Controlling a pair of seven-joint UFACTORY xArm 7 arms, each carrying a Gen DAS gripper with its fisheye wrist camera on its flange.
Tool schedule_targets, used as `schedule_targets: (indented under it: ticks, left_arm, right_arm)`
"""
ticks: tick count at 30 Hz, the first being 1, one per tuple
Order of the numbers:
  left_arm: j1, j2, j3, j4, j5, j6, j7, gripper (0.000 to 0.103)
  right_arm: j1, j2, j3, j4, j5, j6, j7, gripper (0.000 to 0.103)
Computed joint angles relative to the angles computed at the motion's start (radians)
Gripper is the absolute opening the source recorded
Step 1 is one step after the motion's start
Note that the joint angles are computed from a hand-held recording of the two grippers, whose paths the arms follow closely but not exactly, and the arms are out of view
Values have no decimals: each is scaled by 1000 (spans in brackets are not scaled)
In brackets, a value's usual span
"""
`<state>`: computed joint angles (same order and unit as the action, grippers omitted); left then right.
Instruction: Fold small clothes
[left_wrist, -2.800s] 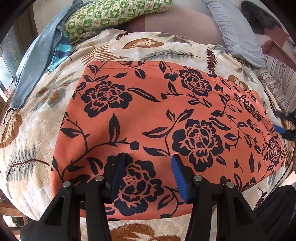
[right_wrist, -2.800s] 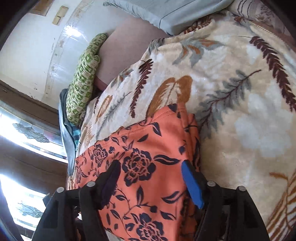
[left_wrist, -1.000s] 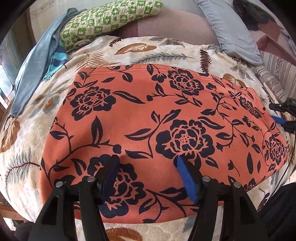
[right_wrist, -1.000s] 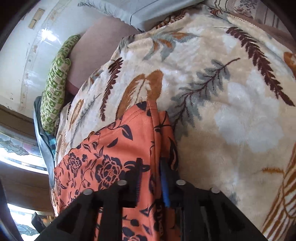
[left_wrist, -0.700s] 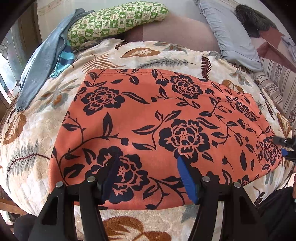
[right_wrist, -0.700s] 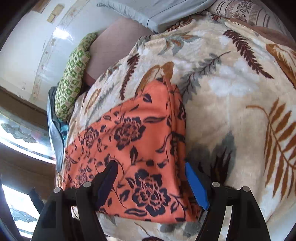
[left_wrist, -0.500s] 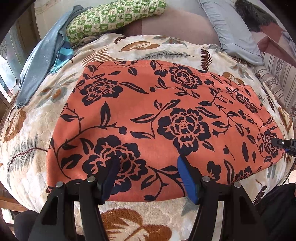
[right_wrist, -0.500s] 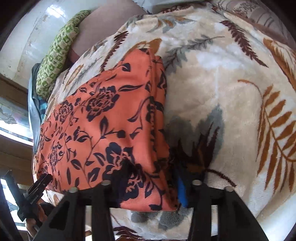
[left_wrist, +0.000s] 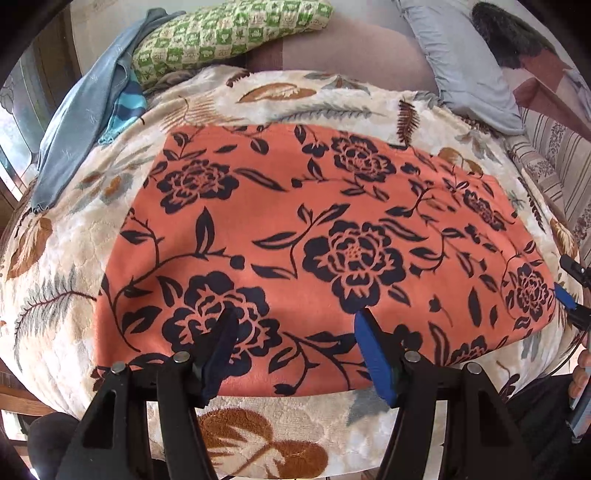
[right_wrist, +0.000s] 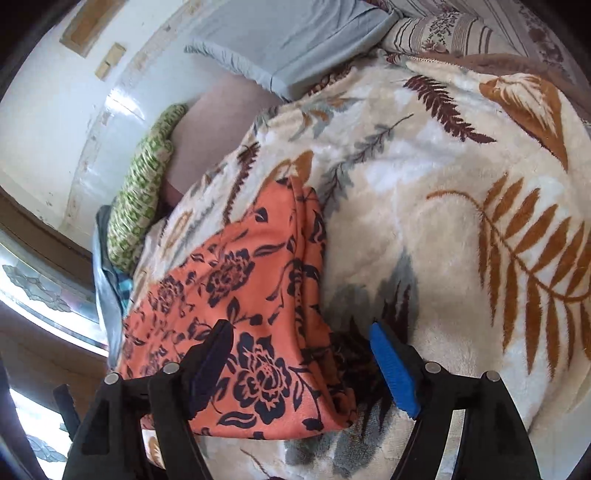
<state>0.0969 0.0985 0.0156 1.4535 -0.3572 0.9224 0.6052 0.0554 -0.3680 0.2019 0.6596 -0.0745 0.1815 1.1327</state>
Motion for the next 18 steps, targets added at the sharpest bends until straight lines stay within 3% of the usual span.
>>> schedule_targets:
  ticks: [4,7,13,16,18]
  left_arm:
    - [-20,-19,-16,-11,-24,-30,3,66]
    - [-47,-21,-28,-23,-1,-41,-6,66]
    - [-97,-36,-48,-66,18,-99,0,66]
    - [-129,-4,-55,-68,130,-97,-38,66]
    - [-143,-8,-58,-108,185,-149,-45,67]
  right_arm:
    - [236,2,-216,-46,228,-65,-192,79]
    - [364,16,-322,-47,369,-101,-324,79]
    - [527,27,-447,-42,576,-119,-506,79]
    - [499,51,-421,-17,600,-71,-533,79]
    - [490,63,-412,-8,635,-60,-557,79]
